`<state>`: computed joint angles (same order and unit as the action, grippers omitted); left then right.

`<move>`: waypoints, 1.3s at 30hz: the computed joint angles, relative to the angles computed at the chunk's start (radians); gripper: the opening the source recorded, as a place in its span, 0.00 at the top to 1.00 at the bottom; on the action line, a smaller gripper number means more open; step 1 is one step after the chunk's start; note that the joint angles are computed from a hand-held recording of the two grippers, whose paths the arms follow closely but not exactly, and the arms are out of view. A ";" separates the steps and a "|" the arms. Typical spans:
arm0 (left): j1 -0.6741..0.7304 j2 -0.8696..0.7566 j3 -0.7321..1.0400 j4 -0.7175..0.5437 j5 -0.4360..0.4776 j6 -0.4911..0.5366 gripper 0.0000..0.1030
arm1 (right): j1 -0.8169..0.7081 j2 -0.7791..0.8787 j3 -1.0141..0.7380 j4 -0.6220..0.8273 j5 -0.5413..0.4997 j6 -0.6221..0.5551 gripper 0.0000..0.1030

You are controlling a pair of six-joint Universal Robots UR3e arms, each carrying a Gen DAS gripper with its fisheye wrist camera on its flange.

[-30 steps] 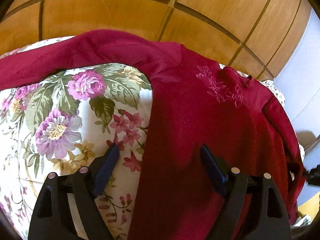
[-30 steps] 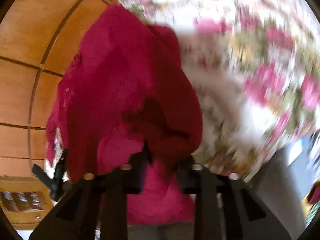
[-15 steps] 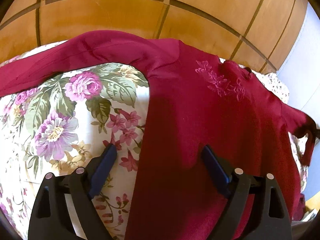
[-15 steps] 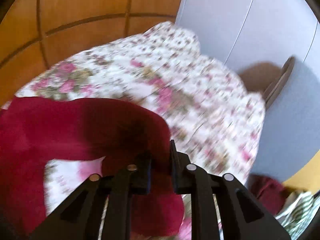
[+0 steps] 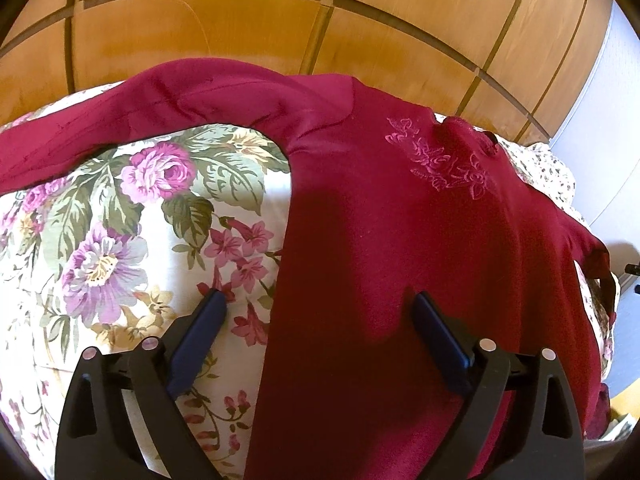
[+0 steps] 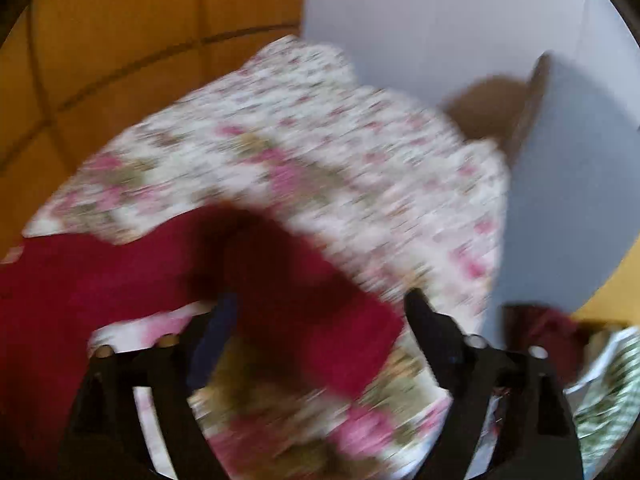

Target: Fold small clothes

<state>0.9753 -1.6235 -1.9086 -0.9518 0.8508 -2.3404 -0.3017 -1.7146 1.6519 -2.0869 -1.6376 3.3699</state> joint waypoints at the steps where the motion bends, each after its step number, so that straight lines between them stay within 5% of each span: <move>1: 0.017 0.008 0.007 -0.034 -0.004 0.023 0.09 | -0.015 -0.010 -0.005 0.040 0.085 0.001 0.34; 5: 0.075 0.033 0.083 -0.241 -0.031 0.103 0.09 | -0.027 -0.032 0.011 0.181 0.396 0.003 0.36; 10: 0.197 0.049 0.176 -0.525 -0.029 0.237 0.16 | 0.106 -0.009 0.032 0.264 0.421 -0.031 0.36; 20: 0.407 0.015 0.353 -1.078 0.087 0.660 0.28 | 0.253 0.051 0.135 0.258 0.481 0.041 0.42; 24: 0.468 0.133 0.237 -1.076 0.125 0.754 0.34 | 0.368 0.118 0.076 0.230 0.393 0.050 0.55; 25: 0.479 0.200 0.179 -1.035 0.132 0.776 0.42 | 0.380 0.126 0.065 0.227 0.385 0.048 0.60; 26: 0.479 0.252 0.141 -1.006 0.140 0.796 0.63 | 0.382 0.131 0.052 0.228 0.396 0.044 0.75; 28: 0.465 0.234 0.192 -1.080 0.172 0.826 0.90 | 0.351 0.117 0.050 0.228 0.473 0.030 0.92; 36: 0.506 0.054 0.593 -1.455 0.155 0.880 0.94 | 0.333 -0.010 0.030 0.284 0.381 -0.010 0.92; 39: 0.524 0.138 0.493 -1.378 0.195 0.933 0.95 | 0.310 0.002 0.054 0.325 0.348 -0.038 0.91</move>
<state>1.4995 -1.4852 -1.4156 -2.3299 1.0456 -1.4075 0.0080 -1.7127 1.7056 -1.7621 -1.2896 3.3317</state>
